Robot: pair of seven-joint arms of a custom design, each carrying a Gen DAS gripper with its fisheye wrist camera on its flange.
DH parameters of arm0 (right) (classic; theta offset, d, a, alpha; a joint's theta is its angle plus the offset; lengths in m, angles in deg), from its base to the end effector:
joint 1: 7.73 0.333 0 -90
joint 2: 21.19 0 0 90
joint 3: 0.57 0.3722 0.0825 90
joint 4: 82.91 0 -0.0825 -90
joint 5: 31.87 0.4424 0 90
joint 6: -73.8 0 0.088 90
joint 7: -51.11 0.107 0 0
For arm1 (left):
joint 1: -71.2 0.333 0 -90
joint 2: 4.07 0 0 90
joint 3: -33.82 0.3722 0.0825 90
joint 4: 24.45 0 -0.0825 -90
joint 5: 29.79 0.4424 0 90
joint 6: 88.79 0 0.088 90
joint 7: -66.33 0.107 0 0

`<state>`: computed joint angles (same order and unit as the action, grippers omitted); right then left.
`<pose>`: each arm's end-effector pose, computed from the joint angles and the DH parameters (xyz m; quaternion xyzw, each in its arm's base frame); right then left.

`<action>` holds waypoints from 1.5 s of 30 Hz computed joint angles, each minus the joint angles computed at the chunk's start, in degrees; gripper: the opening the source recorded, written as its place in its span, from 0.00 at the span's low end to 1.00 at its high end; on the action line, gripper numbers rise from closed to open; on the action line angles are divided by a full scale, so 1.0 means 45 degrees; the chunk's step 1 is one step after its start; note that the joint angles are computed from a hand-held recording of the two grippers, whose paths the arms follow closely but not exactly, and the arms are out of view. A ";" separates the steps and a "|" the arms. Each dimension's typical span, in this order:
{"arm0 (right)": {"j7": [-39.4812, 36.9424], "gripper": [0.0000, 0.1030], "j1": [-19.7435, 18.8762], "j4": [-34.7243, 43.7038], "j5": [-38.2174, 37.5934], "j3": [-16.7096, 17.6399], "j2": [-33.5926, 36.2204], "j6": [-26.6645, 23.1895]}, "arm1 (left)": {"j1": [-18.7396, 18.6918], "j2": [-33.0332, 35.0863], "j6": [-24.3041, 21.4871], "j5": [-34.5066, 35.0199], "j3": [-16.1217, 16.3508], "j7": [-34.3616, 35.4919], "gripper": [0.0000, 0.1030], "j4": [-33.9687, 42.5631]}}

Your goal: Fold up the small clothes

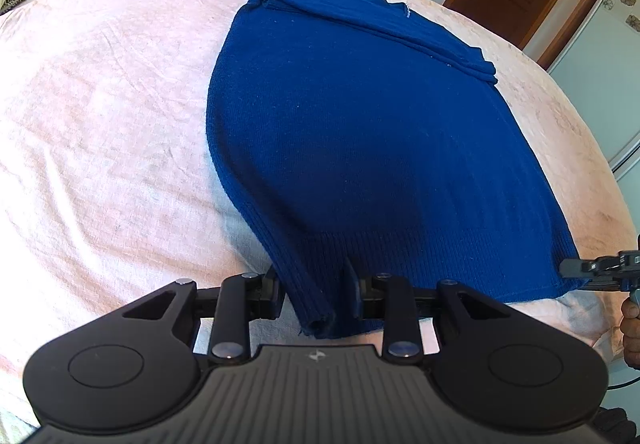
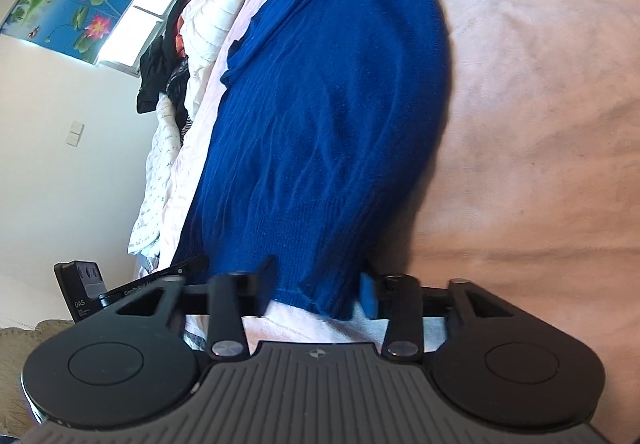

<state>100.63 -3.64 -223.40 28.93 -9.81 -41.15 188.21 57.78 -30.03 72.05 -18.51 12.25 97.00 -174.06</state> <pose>0.4682 0.0084 0.4693 -0.6497 0.5935 0.2304 0.4154 0.3710 -0.2804 0.4781 -0.7442 0.5829 -0.2995 0.1294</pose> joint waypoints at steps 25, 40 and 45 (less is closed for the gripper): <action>-0.1489 0.13 -0.0295 0.1627 0.3005 -0.0471 0.0910 -0.1253 | -0.1647 -0.0064 0.2926 -0.3676 0.3106 0.2997 0.05 0.0528; 0.1174 0.13 -0.0843 1.2906 0.4141 0.1547 0.9913 0.1354 | -0.0535 0.9525 0.0494 -0.2336 0.4788 0.4065 0.05 1.1997; 0.5233 0.20 -0.0468 1.6674 0.1812 0.1647 1.3264 0.1996 | 0.0131 1.2040 -0.1287 -0.1651 0.4366 0.3086 0.07 1.4780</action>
